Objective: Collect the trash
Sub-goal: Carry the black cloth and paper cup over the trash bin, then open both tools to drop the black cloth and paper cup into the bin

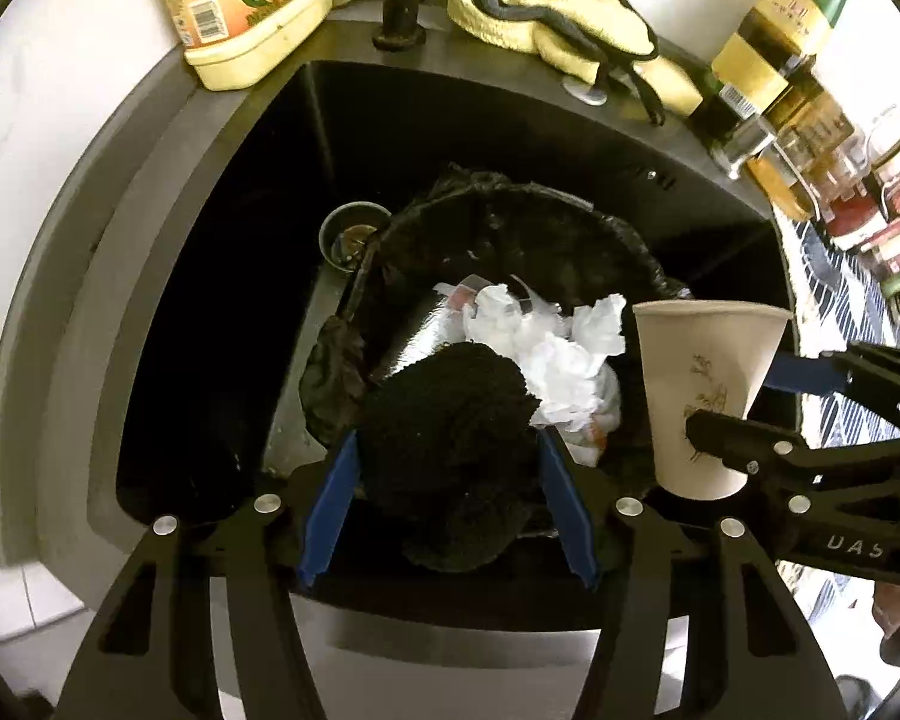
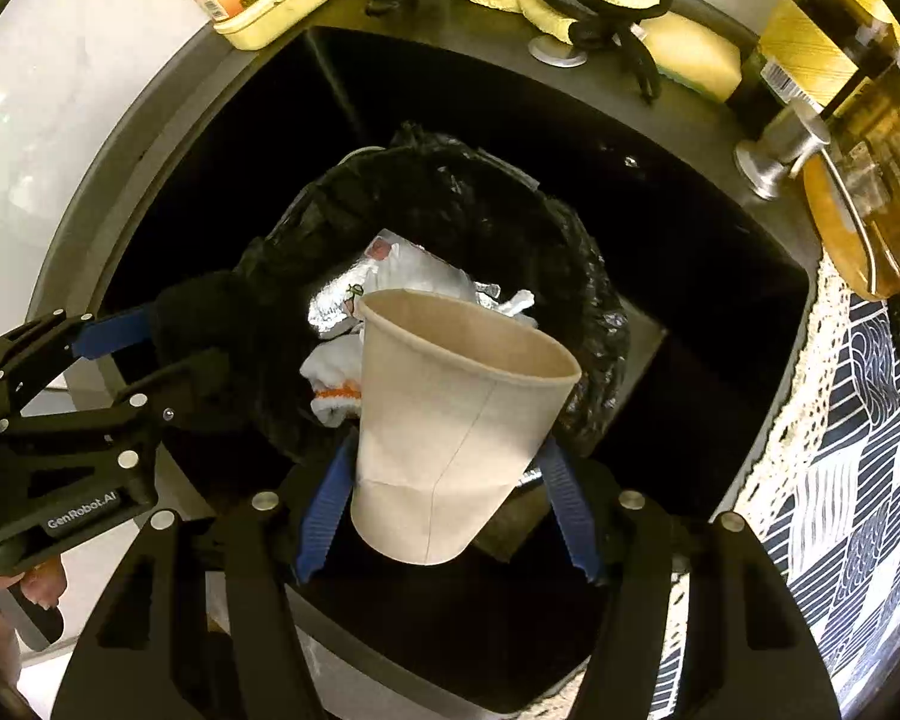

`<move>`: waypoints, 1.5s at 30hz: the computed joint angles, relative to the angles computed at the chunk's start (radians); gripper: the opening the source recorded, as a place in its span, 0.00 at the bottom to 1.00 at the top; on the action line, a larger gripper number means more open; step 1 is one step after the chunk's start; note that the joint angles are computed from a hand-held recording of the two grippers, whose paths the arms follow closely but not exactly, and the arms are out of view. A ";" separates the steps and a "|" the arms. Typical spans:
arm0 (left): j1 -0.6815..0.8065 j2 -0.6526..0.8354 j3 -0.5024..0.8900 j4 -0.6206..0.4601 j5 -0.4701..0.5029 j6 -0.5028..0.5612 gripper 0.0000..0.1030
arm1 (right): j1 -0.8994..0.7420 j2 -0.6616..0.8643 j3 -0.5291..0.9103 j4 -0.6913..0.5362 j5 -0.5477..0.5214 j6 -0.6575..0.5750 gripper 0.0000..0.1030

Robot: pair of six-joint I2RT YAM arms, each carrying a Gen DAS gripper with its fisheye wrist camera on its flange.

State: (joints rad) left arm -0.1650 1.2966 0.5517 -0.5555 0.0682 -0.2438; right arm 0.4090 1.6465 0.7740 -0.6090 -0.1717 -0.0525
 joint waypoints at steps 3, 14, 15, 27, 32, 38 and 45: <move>0.035 0.034 0.009 0.017 0.021 0.050 0.56 | 0.010 0.022 0.016 0.008 0.009 0.023 0.60; 0.067 0.148 0.077 0.041 0.041 0.153 0.56 | 0.023 0.063 0.070 -0.003 0.036 0.058 0.60; 0.070 0.159 0.083 0.043 0.042 0.162 0.56 | 0.022 0.065 0.074 -0.003 0.038 0.063 0.60; 0.070 0.215 0.120 0.041 0.048 0.214 0.57 | 0.029 0.091 0.096 -0.015 0.034 0.078 0.61; 0.057 0.233 0.137 0.027 0.048 0.221 0.57 | 0.026 0.109 0.102 -0.019 0.023 0.089 0.62; 0.064 0.222 0.143 0.016 0.041 0.221 0.57 | 0.010 0.075 0.086 -0.016 0.021 0.103 0.68; 0.058 0.170 0.127 0.001 0.026 0.212 0.61 | 0.010 0.031 0.069 -0.026 0.024 0.106 0.68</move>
